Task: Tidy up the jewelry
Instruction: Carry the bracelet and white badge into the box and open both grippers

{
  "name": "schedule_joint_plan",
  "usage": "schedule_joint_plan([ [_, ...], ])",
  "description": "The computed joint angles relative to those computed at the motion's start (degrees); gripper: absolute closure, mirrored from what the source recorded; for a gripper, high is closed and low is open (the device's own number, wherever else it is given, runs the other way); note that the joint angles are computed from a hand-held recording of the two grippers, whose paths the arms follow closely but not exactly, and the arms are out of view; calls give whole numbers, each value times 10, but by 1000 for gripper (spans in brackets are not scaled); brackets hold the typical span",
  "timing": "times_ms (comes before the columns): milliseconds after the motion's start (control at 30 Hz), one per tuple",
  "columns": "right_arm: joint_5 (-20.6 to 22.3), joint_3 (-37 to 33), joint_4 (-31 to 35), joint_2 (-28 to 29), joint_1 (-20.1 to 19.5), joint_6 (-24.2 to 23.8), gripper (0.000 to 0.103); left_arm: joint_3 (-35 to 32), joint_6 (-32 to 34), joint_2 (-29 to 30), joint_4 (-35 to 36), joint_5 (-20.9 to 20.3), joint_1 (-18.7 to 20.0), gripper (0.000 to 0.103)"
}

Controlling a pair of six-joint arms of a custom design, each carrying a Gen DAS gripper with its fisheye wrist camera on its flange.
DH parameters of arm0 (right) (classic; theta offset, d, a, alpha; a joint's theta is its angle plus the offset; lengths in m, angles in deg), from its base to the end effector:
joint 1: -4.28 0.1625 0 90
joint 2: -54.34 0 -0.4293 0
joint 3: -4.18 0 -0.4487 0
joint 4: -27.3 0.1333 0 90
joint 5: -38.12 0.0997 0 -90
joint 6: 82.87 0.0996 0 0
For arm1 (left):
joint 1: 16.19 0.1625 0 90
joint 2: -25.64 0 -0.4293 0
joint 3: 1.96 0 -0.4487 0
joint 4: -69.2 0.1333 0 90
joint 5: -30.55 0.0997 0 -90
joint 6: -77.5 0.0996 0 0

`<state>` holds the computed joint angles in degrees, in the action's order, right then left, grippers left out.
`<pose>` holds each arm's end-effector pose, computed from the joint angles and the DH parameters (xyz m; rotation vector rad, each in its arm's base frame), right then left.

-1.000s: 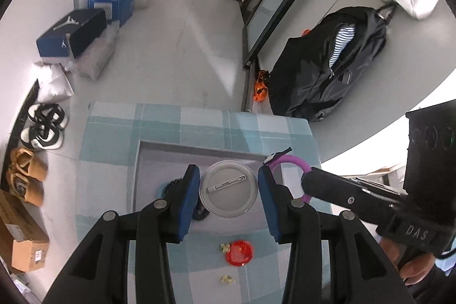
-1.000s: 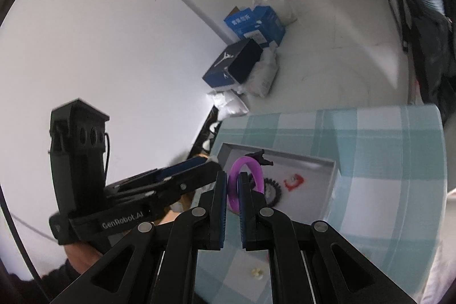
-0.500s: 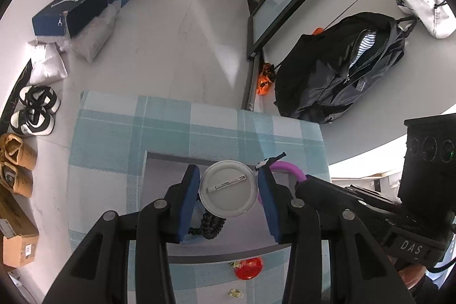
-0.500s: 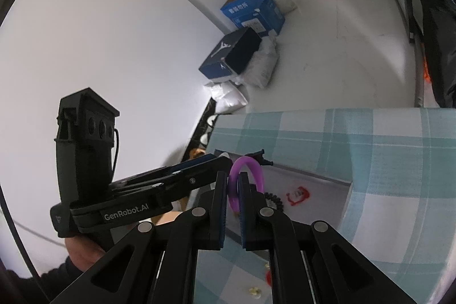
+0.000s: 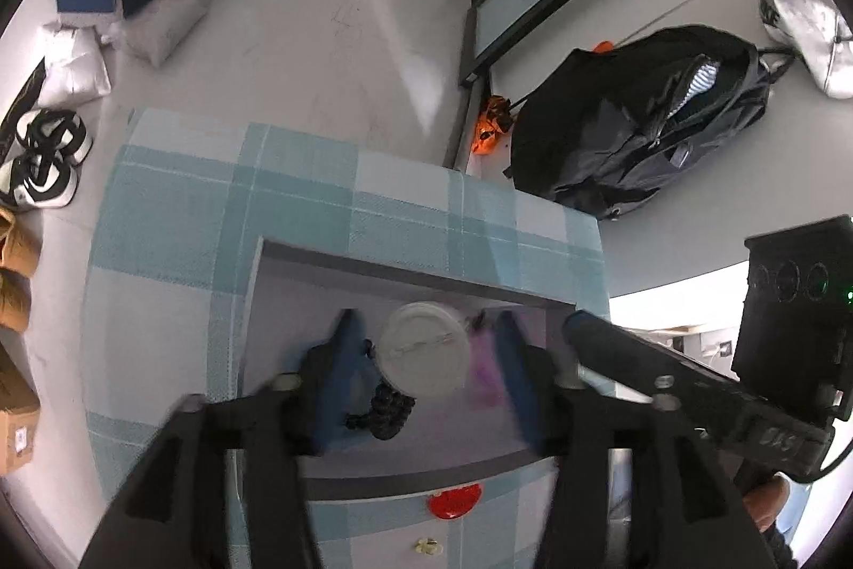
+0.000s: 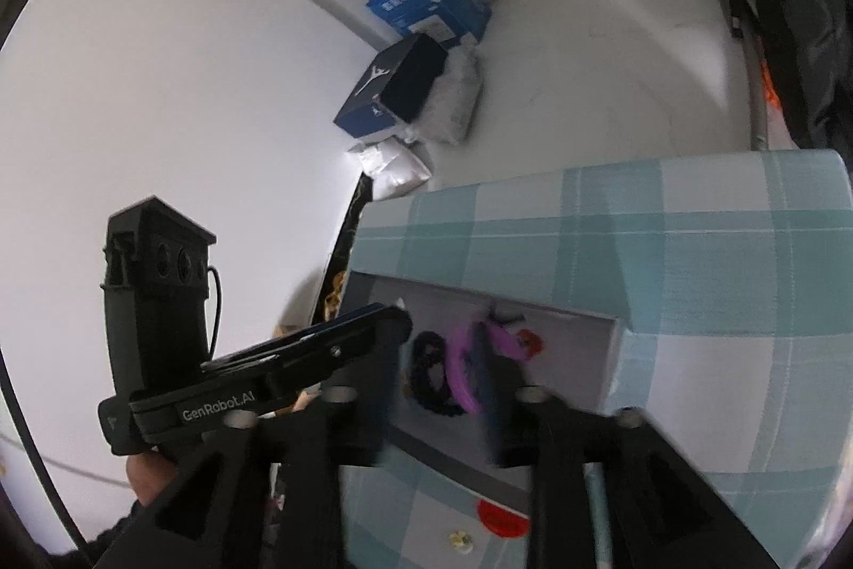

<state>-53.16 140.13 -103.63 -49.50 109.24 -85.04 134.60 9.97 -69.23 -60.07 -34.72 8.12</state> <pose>0.2276 -0.3441 0.2577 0.4631 -3.0926 0.2436 -0.2874 -0.3218 0.1972 -0.0329 2.8801 -0.5554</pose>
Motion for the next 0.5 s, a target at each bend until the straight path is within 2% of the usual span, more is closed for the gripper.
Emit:
schedule_joint_plan([
  [33,8,1,-1,-7,-4,-2,65,5,-6,-5,-8,3,-3,34],
  [67,15,0,4,-11,-4,-6,64,10,-10,-12,-13,6,-5,33],
  [100,16,-1,4,-15,-3,-8,63,8,-13,-14,-7,7,-6,33],
  [167,14,3,-8,-28,1,-14,52,5,-21,-18,8,15,-12,33],
  [233,7,7,-17,-41,6,-18,47,0,-33,-23,34,35,-26,33],
  [333,6,12,-18,-56,5,-20,46,-5,-53,-29,72,55,-44,33],
  [467,-7,15,-20,-69,6,-15,34,-14,-95,-31,148,69,-70,33],
  [500,-13,14,-19,-69,8,-15,33,-20,-118,-29,186,73,-81,33],
])
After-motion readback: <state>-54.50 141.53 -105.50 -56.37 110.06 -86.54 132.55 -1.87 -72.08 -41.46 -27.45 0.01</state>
